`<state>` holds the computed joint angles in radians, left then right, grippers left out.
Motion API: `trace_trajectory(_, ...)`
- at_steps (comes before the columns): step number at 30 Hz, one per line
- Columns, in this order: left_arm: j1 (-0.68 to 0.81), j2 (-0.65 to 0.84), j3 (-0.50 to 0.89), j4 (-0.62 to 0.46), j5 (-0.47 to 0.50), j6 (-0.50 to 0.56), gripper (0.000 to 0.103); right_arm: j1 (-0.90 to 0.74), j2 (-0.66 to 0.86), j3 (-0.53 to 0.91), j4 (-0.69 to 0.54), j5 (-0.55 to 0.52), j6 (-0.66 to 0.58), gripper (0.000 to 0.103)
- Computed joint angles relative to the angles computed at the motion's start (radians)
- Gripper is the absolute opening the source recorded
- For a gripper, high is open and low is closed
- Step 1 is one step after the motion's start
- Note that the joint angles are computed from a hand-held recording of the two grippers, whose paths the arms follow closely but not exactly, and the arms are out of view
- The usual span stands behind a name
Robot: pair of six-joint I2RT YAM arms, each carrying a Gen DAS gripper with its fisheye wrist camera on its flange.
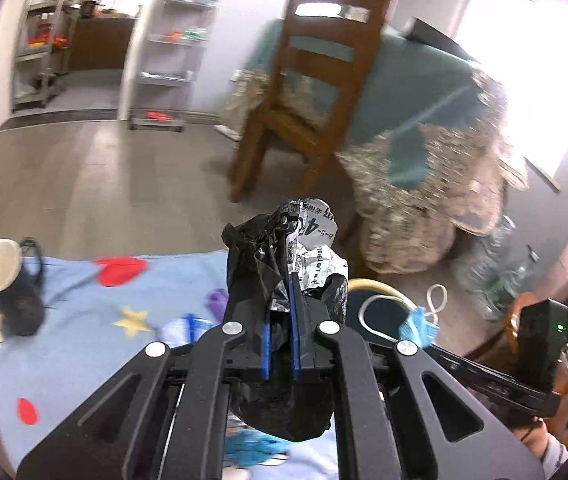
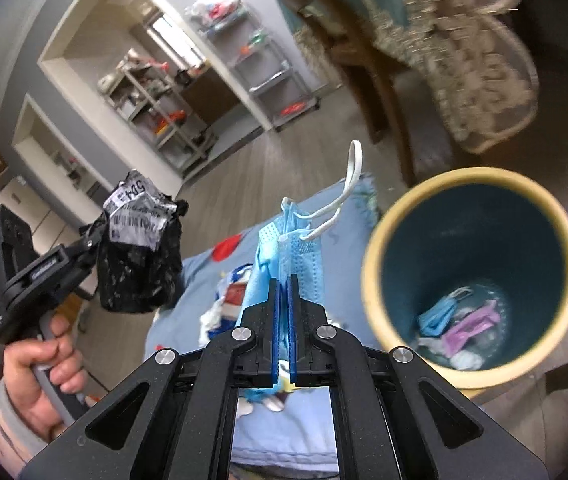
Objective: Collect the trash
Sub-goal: 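Carry black bag and blue mask over the teal bin and open both tools to drop them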
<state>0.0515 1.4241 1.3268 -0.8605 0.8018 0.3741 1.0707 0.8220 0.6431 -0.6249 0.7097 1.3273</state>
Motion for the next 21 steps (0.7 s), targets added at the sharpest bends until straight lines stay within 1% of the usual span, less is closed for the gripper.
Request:
trace_trajectory(4, -0.102, -0.055, -0.062, 0.020, -0.013, -0.043, 0.006, 0.050, -0.069, -0.017, -0.128, 0.069, 0.119, 0.004)
trace_trajectory(6, -0.162, -0.066, -0.086, 0.040, -0.020, -0.083, 0.006, 0.094, -0.099, -0.020, -0.231, 0.120, 0.218, 0.004)
trace_trajectory(7, -0.183, -0.072, -0.097, 0.052, -0.026, -0.098, 0.006, 0.102, -0.097, -0.016, -0.256, 0.132, 0.245, 0.004)
trace_trajectory(9, -0.237, -0.070, -0.115, 0.082, -0.034, -0.144, 0.006, 0.146, -0.101, -0.010, -0.367, 0.177, 0.360, 0.004)
trace_trajectory(13, -0.351, -0.059, -0.169, 0.173, -0.056, -0.257, 0.006, 0.177, -0.084, -0.001, -0.503, 0.207, 0.512, 0.005)
trace_trajectory(15, -0.411, -0.046, -0.196, 0.231, -0.080, -0.323, 0.006, 0.183, -0.083, -0.004, -0.551, 0.211, 0.567, 0.004)
trace_trajectory(18, -0.500, -0.021, -0.225, 0.311, -0.128, -0.401, 0.006, 0.165, -0.102, -0.024, -0.590, 0.198, 0.613, 0.005)
trace_trajectory(21, -0.566, 0.014, -0.247, 0.376, -0.170, -0.445, 0.007, 0.135, -0.137, -0.048, -0.595, 0.178, 0.620, 0.005)
